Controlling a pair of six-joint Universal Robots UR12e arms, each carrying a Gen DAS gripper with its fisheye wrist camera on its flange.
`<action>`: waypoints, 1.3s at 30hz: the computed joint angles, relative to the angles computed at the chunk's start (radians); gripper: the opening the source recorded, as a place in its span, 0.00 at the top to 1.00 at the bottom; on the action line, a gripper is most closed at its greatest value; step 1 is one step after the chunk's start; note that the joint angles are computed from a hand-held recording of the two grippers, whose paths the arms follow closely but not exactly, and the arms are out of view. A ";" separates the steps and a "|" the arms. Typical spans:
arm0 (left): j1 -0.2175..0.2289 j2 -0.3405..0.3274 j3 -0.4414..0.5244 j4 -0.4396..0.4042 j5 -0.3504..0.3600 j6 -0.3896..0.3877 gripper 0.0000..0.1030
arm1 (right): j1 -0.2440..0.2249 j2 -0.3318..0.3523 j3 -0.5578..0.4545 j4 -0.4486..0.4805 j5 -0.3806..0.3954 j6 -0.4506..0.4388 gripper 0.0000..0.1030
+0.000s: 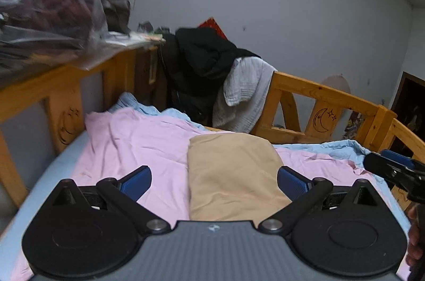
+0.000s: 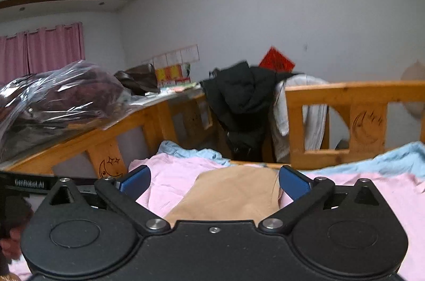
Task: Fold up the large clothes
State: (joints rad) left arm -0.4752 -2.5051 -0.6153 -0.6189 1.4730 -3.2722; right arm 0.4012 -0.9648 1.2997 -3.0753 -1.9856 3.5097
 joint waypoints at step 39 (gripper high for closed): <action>-0.016 0.246 -0.552 0.155 0.069 0.128 0.01 | 0.156 -0.091 0.225 0.273 -0.258 0.247 0.01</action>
